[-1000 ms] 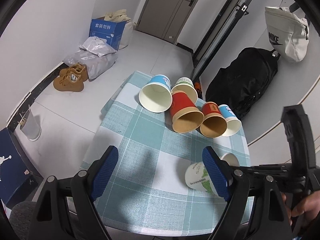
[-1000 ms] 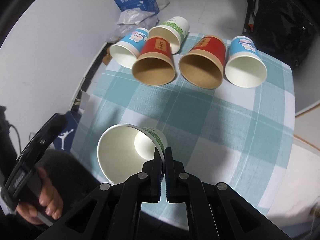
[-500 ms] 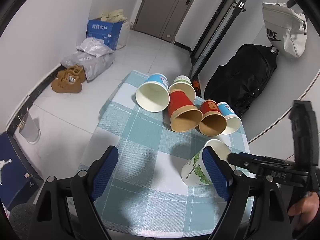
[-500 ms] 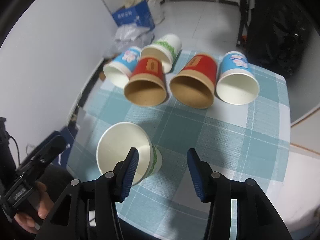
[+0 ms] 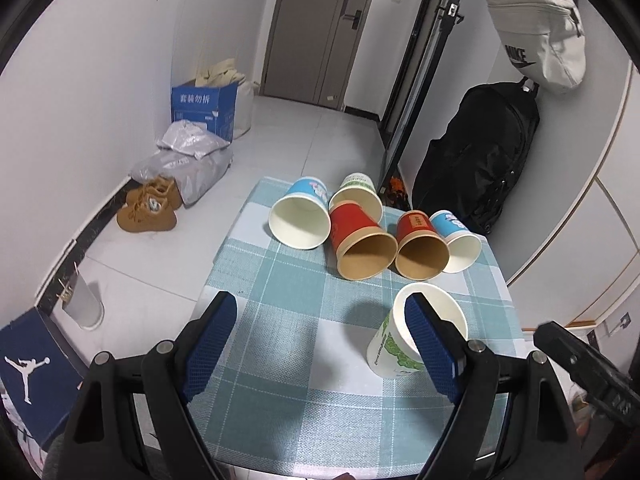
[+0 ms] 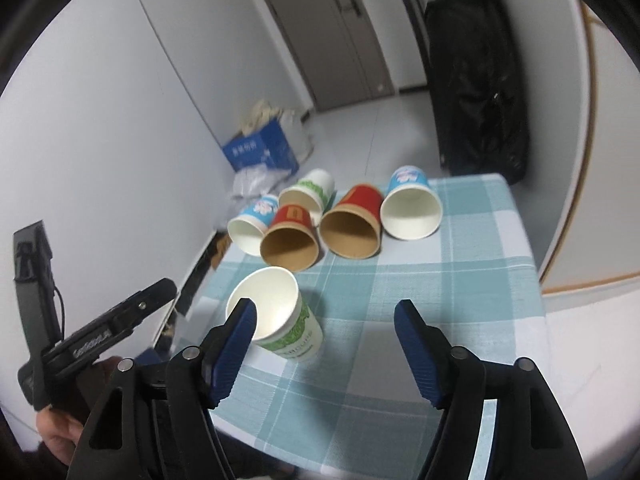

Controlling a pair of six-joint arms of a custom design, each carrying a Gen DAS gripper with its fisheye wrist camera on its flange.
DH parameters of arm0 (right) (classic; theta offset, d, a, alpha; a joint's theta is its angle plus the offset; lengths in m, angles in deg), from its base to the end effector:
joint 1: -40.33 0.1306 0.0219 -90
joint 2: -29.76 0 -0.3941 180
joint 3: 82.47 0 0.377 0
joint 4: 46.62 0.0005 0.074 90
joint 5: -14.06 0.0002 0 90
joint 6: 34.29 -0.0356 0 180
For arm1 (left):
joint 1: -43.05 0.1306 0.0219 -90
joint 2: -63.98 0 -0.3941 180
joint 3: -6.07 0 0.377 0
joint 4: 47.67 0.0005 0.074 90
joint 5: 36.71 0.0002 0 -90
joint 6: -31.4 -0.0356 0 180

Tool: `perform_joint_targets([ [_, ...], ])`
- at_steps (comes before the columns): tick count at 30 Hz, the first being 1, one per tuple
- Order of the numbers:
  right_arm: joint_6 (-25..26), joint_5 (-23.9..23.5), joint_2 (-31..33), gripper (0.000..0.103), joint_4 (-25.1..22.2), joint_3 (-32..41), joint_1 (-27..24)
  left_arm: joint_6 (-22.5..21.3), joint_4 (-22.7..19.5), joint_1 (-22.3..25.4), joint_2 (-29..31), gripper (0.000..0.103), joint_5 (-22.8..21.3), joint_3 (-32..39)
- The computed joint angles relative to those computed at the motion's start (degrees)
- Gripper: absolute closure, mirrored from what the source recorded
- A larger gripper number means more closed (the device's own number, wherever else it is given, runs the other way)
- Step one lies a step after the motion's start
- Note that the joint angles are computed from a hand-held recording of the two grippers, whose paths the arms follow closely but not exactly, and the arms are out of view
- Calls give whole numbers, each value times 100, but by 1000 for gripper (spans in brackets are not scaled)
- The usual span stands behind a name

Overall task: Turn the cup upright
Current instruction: 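Rotate the cup upright with the right gripper and set it on the table, then open the right gripper and withdraw from the upright cup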

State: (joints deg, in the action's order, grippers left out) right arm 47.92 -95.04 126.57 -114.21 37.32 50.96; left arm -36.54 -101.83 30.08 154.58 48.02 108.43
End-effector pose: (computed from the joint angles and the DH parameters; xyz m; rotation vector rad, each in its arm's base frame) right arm 0.4817 0.1018 0.5934 -0.2240 2.3506 0.5488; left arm 0.4643 -0.1041 0.5276 -0.2303 2.3043 -0.2057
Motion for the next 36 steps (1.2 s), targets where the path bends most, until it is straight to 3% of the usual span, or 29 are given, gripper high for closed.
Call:
perform_joint_targets([
  [10, -249, 144, -828, 18, 1338, -1141, 53, -207, 474, -261, -369, 20, -213, -320],
  [14, -94, 348, -1078, 15, 1731, -1500, 112, -333, 555, -365, -403, 20, -353, -359],
  [29, -8, 635, -1420, 8, 2071, -1907, 136, -303, 489, -569, -502, 20, -895, -449],
  [36, 6, 680, -1398, 8, 1998, -1870, 166, -252, 572, -562, -529, 20, -846, -500],
])
